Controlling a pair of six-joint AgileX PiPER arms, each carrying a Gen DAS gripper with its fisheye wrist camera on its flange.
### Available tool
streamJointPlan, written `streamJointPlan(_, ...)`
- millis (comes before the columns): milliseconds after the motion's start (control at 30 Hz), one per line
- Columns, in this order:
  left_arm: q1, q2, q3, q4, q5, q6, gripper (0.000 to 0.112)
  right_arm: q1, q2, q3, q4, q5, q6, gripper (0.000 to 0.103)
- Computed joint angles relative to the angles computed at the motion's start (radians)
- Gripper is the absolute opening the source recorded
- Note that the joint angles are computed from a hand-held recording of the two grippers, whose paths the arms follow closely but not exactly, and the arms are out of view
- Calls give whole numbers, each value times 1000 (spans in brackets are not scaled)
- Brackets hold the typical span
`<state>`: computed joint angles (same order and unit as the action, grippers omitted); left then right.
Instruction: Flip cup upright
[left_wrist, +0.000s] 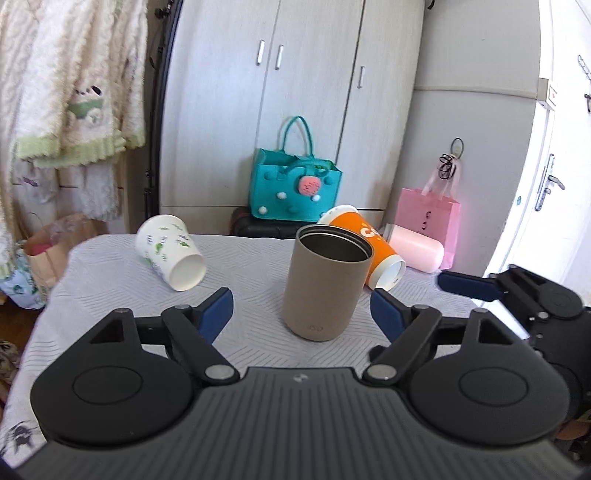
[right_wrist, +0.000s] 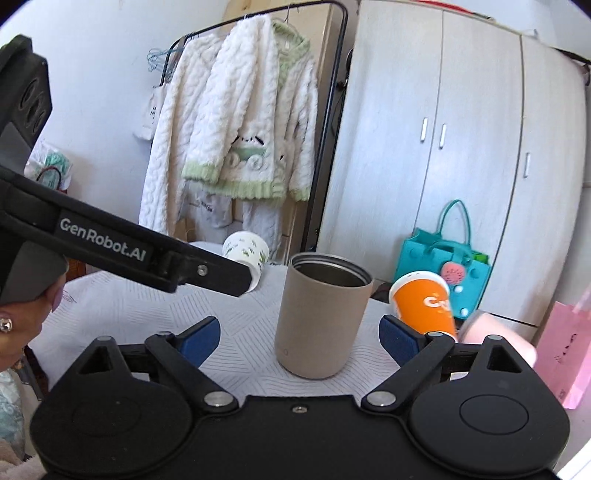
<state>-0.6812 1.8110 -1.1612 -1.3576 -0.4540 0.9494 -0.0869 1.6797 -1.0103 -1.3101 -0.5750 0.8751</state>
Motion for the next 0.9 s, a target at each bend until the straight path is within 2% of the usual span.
streamJointPlan(133, -59, -42, 18, -142, -87, 145, 87, -24, -70, 36, -37, -2, 37, 95)
streamJointPlan(233, -83, -87, 68, -107, -92, 97, 92, -60, -101, 62, -45, -47, 47, 96)
streamJointPlan(333, -118, -108, 99, -98, -142, 69, 95, -80, -124, 110, 18, -53, 7, 100)
streamJointPlan(467, -159, -118, 132, -103, -213, 44, 102, -71, -147, 166, 147, 13, -60, 103)
streamJointPlan(533, -177, -110, 148, -98, -264, 9, 103, -68, -158, 176, 128, 47, -29, 103)
streamJointPlan(600, -188, -97, 159, -103, -301, -32, 103, -73, -166, 197, 141, 45, -31, 103)
streamJointPlan(733, -177, -83, 196, -73, -312, -126, 103, -61, -202, 260, 264, 70, -123, 103)
streamJointPlan(900, -177, -83, 215, -67, -336, -131, 103, -46, -224, 294, 386, 101, -193, 103)
